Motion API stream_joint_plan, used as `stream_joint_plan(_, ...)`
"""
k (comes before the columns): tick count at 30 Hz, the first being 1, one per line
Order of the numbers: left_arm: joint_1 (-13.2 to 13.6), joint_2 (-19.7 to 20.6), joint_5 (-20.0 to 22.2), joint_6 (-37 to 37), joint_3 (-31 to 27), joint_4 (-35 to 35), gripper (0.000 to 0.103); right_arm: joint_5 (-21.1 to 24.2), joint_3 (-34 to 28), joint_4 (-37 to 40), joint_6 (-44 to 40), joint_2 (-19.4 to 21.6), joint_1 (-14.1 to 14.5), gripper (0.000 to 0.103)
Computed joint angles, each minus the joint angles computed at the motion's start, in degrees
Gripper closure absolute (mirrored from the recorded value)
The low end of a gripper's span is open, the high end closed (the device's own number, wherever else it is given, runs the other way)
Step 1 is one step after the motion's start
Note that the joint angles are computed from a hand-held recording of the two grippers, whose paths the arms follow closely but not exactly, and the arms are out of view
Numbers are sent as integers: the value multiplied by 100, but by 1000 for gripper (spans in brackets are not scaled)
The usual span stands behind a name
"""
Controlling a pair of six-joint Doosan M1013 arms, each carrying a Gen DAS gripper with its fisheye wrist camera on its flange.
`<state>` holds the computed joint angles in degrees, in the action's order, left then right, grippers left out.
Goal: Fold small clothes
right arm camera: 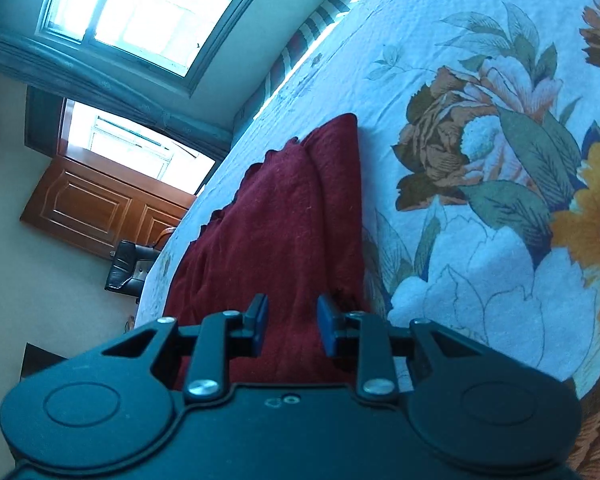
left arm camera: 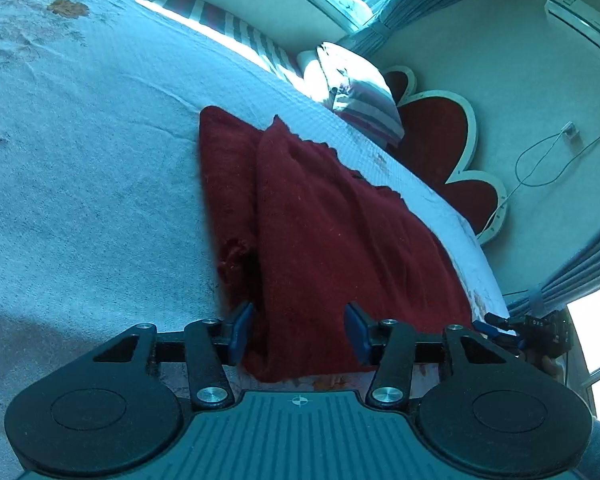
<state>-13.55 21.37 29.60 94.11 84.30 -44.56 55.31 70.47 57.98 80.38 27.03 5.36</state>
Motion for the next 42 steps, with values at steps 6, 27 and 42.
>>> stream_joint_plan(6, 75, 43, 33, 431, 47, -621, 57, 96, -32, 16, -223, 14, 29, 76)
stream_joint_plan(27, 218, 118, 717, 1632, 8, -1367, 98, 667, -217, -2, -1069, 6, -52, 95)
stream_joint_plan(42, -122, -476, -688, -436, 302, 1010, 97, -344, 311, -1083, -499, -506, -107, 81)
